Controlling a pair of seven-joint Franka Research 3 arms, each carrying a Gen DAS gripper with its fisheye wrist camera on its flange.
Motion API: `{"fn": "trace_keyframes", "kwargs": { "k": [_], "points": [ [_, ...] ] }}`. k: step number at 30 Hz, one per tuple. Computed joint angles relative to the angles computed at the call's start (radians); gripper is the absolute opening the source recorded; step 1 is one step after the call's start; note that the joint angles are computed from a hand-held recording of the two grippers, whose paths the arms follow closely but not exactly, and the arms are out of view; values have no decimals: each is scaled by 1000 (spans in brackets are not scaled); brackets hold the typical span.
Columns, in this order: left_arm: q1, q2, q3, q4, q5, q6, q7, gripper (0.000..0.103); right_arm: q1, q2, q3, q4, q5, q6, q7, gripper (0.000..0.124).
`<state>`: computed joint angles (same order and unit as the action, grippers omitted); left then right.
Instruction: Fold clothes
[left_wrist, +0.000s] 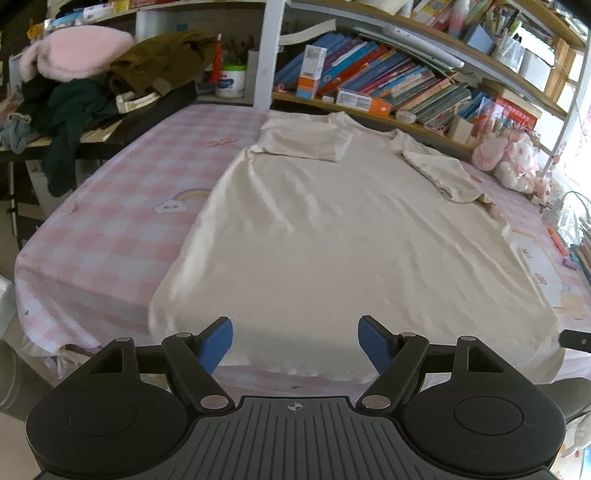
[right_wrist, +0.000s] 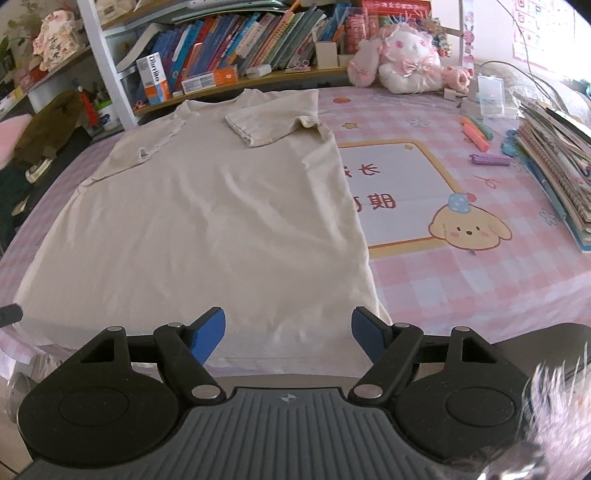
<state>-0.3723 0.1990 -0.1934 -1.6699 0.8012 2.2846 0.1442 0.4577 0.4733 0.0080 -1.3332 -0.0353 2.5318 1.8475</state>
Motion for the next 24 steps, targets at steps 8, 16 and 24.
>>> {"fn": "trace_keyframes", "kwargs": {
  "k": [8,16,24],
  "points": [
    [59,-104,5,-134,-46,46,-51,76,-32,6,6,25,51,-89,28,75],
    [149,-169,10,-258,-128,148,-50,75,-72,28,10,75,86,-180,25,74],
    [216,-158,21,-321,-324,334,233,75,-127,161,46,303,153,-396,-212,73]
  ]
}}
